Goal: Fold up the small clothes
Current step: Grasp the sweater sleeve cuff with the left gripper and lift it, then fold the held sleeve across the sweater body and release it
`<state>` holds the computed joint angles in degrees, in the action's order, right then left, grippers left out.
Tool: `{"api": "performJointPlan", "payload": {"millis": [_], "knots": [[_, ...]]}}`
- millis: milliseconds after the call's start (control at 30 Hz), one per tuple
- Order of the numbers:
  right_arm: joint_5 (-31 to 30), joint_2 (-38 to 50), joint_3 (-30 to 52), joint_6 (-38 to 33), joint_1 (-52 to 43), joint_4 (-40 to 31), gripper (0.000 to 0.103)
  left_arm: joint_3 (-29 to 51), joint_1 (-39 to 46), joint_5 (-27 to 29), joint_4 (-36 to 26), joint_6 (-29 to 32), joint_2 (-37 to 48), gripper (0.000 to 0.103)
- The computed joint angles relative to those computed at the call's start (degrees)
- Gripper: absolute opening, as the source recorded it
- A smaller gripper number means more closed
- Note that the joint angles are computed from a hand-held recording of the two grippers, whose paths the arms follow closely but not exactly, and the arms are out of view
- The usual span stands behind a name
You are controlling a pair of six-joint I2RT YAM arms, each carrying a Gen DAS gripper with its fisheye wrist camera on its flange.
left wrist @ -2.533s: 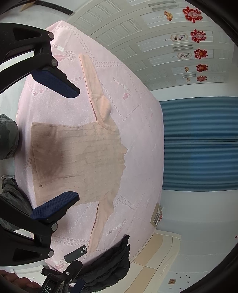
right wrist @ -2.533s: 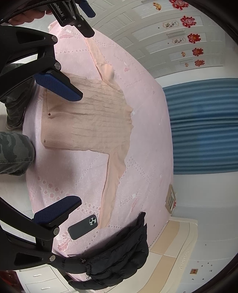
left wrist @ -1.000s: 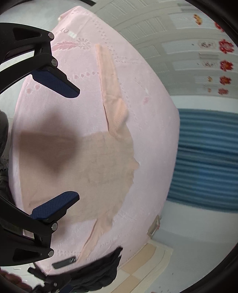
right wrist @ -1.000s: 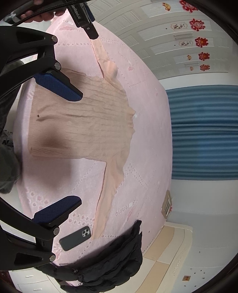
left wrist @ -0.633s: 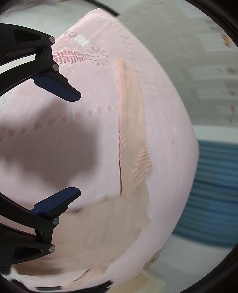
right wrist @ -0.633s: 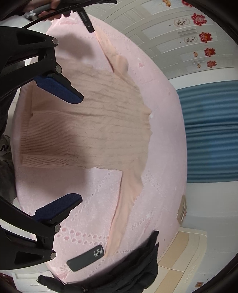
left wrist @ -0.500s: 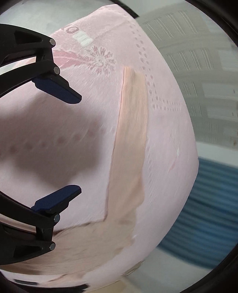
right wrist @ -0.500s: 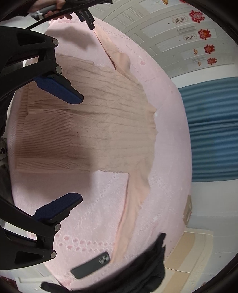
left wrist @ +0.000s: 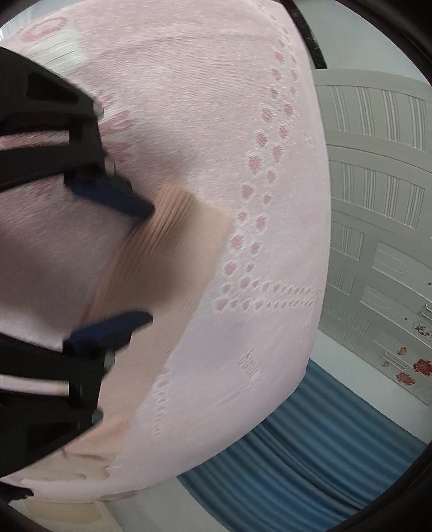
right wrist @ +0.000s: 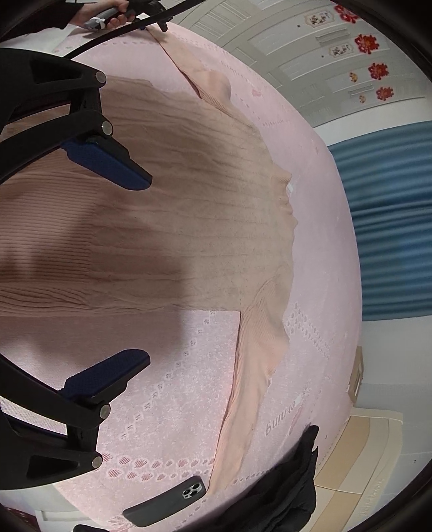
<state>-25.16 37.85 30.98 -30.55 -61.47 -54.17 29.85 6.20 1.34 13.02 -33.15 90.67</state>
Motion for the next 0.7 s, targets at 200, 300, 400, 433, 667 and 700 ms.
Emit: {"api": "performJointPlan", "payload": {"millis": [200,300,400,433,667,700], "knots": [[-0.9,5.47,0.65,1.49,1.87,5.35,0.094,4.96,-1.82,-2.63,-7.21,1.89,-3.47,0.01],[-2.92,9.01,2.45,1.74,0.73,7.41,0.094,9.38,-9.56,-9.12,-14.63,2.96,-9.28,0.01],[-5.92,13.01,5.27,0.31,-2.57,7.18,0.094,16.32,-19.69,-15.88,-20.89,3.3,-11.87,0.009],[-6.96,13.85,6.06,-0.83,-4.05,6.81,0.094,19.2,-22.71,-17.66,-22.41,3.8,-11.45,0.009],[-13.81,20.81,12.38,-14.12,-17.96,3.07,0.094,53.2,-47.26,-25.45,-33.81,7.64,8.9,0.009],[-14.4,21.75,13.16,-15.57,-19.46,2.73,0.094,58.22,-49.45,-25.87,-35.61,8.08,12.6,0.009]]}}
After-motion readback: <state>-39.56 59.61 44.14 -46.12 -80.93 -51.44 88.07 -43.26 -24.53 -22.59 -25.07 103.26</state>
